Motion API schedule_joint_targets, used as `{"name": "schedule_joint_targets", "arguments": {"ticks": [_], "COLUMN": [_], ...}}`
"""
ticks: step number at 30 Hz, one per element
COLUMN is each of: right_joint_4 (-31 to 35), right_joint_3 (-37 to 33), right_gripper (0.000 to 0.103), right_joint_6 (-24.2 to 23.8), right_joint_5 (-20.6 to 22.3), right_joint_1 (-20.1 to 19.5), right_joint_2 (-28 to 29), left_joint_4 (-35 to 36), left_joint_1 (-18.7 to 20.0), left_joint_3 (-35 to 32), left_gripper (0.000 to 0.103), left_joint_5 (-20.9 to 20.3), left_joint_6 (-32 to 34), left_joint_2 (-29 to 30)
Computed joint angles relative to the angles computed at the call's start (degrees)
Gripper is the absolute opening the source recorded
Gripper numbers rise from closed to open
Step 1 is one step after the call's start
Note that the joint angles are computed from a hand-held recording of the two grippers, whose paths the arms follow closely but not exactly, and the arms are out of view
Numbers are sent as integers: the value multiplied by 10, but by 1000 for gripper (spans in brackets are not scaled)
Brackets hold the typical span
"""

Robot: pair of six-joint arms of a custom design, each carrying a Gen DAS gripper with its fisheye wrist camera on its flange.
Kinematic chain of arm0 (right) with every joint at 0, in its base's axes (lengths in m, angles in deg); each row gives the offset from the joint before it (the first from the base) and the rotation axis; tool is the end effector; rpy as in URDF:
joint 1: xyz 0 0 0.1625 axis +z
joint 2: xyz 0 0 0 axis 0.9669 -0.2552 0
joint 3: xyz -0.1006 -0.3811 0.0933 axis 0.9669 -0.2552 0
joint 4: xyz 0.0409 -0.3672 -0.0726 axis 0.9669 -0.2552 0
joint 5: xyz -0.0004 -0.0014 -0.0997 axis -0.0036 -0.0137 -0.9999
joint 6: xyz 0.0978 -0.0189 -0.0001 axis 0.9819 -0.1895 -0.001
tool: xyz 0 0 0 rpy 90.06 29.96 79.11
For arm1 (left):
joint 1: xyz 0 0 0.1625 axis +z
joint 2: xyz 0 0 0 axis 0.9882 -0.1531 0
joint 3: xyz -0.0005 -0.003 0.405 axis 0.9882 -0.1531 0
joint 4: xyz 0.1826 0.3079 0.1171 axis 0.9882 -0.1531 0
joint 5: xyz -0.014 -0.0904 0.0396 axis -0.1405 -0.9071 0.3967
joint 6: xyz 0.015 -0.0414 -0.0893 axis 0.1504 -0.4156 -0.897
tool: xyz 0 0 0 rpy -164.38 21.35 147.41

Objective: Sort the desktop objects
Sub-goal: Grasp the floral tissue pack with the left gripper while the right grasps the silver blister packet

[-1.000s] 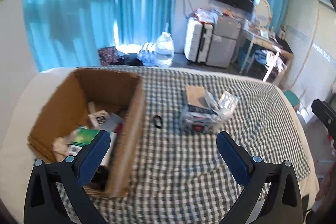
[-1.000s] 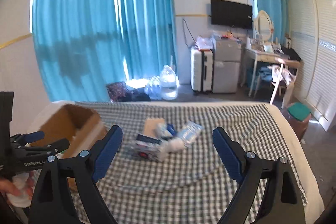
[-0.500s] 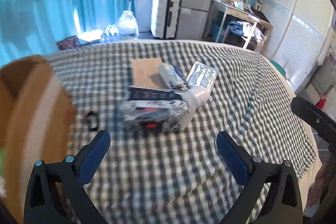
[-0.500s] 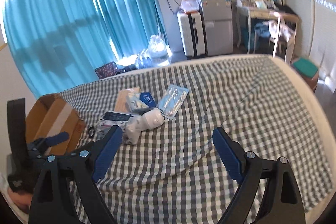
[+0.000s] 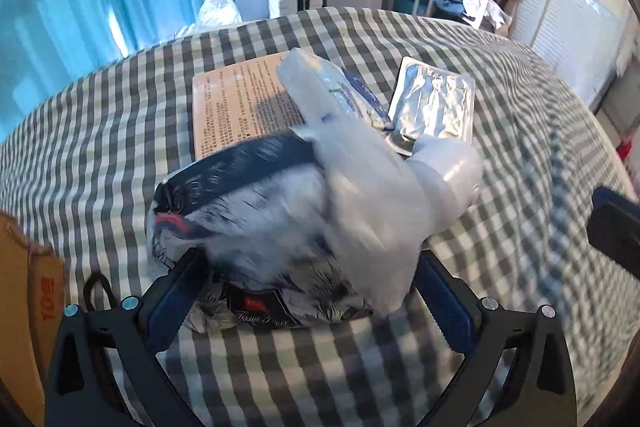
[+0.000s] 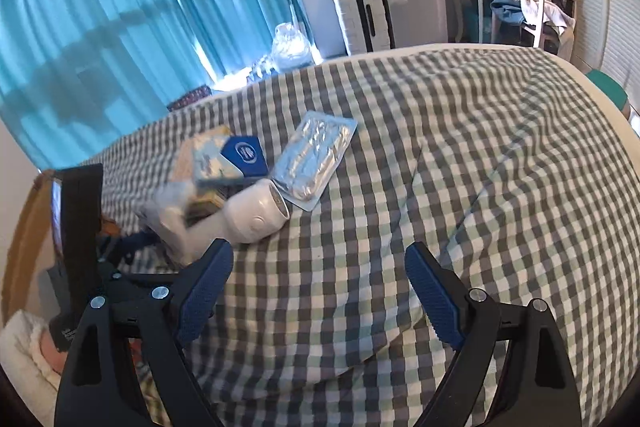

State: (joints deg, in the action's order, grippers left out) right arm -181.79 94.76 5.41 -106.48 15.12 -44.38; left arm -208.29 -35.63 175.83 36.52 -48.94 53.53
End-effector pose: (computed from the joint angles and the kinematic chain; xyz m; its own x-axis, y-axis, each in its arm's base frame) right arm 0.1016 -0.5163 0.1910 -0.8578 -0.0893 0.5062 -0.3820 0.7697 -0.5115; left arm -0.2415 -0.5437 0.0109 -0.6983 0.1742 -0.6943 0.4935 0.8197 -0.2906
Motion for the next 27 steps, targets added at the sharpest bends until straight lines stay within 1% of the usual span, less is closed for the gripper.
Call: {"name": "schedule_joint_targets", "arguments": {"ticks": [1,2,3,4,5,6,7,9,11,12,13,15,17,18,19,20,21,22,23,25,27], "right_joint_4": [-2,-3,-4,-3,4,11,20,39,49,65,80,122,153,159,147,139,132,122,108,96,112], "right_joint_3": [-4,-8,-13,-22,-33,-43,-57,-84,-114,-134,-149,-183,-208,-213,-208,-203,-197,-186,-178,-162,-163], "right_gripper": [88,88,88,88,88,88,88,87,79,76,69,63,55,52,41,30,27,24,19,14,14], "right_joint_6": [-5,-9,-13,-13,-10,-8,-3,4,6,13,22,46,65,72,74,74,70,55,40,8,4], "right_joint_5": [-1,1,2,1,3,8,13,13,12,-1,-8,-29,-40,-38,-21,-15,-12,-3,-6,3,13], "right_joint_1": [-1,-1,-1,-1,0,-1,-2,1,3,5,6,7,3,0,-3,-3,-1,3,8,18,22], "right_joint_2": [6,9,14,20,25,29,36,48,68,80,89,109,127,131,129,127,123,117,114,106,102], "left_joint_4": [-17,-30,-39,-58,-67,-67,-56,-53,-56,-60,-67,-73,-67,-66,-64,-62,-62,-62,-65,-64,-68], "left_joint_1": [-1,-3,-2,-1,-2,-5,-6,-9,-5,-5,-5,-6,-6,-5,-5,-5,-5,-3,-2,2,5], "left_joint_3": [8,17,24,37,46,51,54,62,68,69,73,77,75,74,73,69,67,57,60,57,53], "left_gripper": [91,83,77,68,64,58,52,44,40,40,40,40,40,40,40,40,40,40,40,39,39], "left_joint_5": [1,3,-2,-15,-19,-14,-16,-7,-6,-5,-5,5,13,13,11,16,16,14,18,15,18], "left_joint_6": [4,0,-4,-8,-12,-16,-15,-13,-18,-23,-28,-34,-34,-32,-32,-32,-32,-28,-27,-27,-32], "left_joint_2": [-2,-7,-13,-24,-33,-37,-45,-55,-68,-72,-76,-82,-80,-79,-79,-75,-74,-66,-68,-69,-68]}}
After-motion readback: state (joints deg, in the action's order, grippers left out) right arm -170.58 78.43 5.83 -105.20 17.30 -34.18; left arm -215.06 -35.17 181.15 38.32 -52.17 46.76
